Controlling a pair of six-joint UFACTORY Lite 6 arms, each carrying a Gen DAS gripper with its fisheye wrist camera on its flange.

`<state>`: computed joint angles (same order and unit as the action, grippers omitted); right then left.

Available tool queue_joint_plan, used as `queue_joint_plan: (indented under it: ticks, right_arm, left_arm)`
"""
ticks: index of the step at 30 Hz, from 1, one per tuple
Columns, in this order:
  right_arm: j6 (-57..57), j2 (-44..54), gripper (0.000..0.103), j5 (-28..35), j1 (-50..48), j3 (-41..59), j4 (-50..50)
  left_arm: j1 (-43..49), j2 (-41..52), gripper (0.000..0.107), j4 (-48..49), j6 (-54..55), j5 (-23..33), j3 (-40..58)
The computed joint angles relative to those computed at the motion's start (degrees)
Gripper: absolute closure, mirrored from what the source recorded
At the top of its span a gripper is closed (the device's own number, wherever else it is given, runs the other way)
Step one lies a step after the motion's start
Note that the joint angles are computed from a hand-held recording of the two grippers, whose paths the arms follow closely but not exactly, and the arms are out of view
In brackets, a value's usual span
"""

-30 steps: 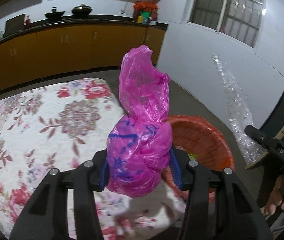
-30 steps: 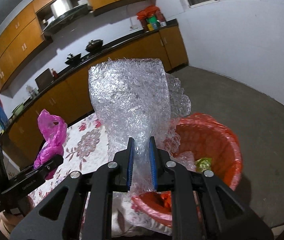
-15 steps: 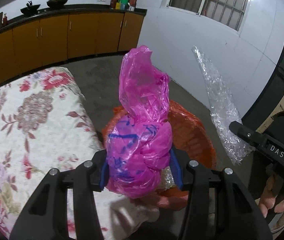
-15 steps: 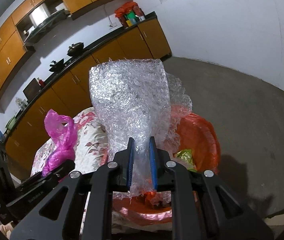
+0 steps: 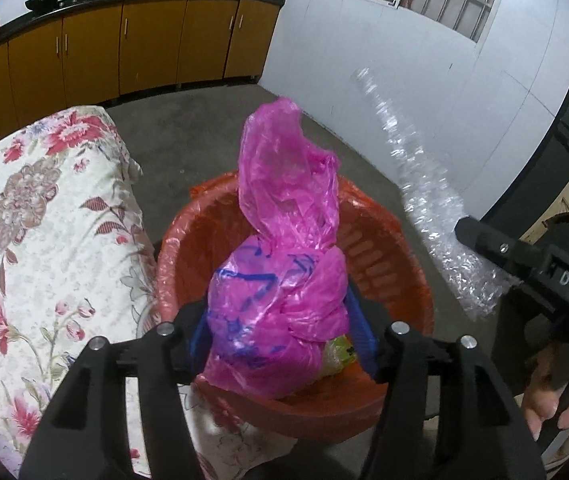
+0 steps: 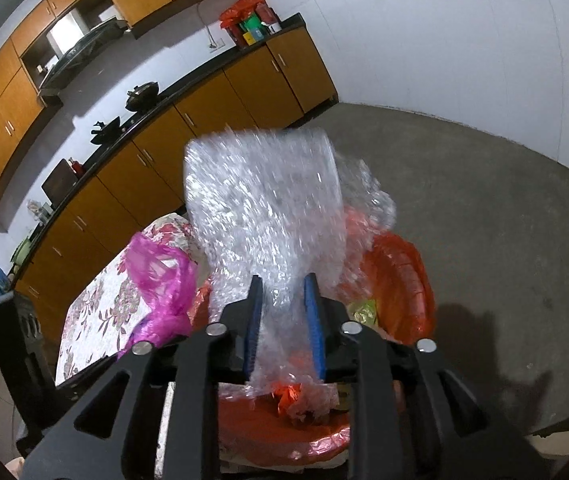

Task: Collect trash
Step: 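Carry the pink bag and bubble wrap over the basket and open both tools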

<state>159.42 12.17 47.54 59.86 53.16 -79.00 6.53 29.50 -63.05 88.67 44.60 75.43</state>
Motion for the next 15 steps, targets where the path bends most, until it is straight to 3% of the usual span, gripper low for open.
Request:
queue_joint_plan:
  ticks: [3,9,14,15]
  right_arm:
    - [1.18,-0.17,0.063,-0.07,0.42,-0.87,-0.2]
    - [1.58,-1.92,0.059,1.43,2.21,-2.95,1.44]
    - [-3.12,-2.38,0.045,7.89,6.3,-1.05,6.76]
    - [-5.06,-1.79,0.038,10.21,7.76,0.44,8.35]
  left_arm:
    - [0.22,1.07,0.043,0.54,-0.16,-0.81,0.24]
    - [1.76,0.8,0.041,0.9,0.0,-0.96,-0.69]
    - [5.87,-4.32,0.033,-2.62,5.68,-0.78,-5.34]
    - [6.82,-5.53,0.031,-3.59,7.04,-0.57,-6.37]
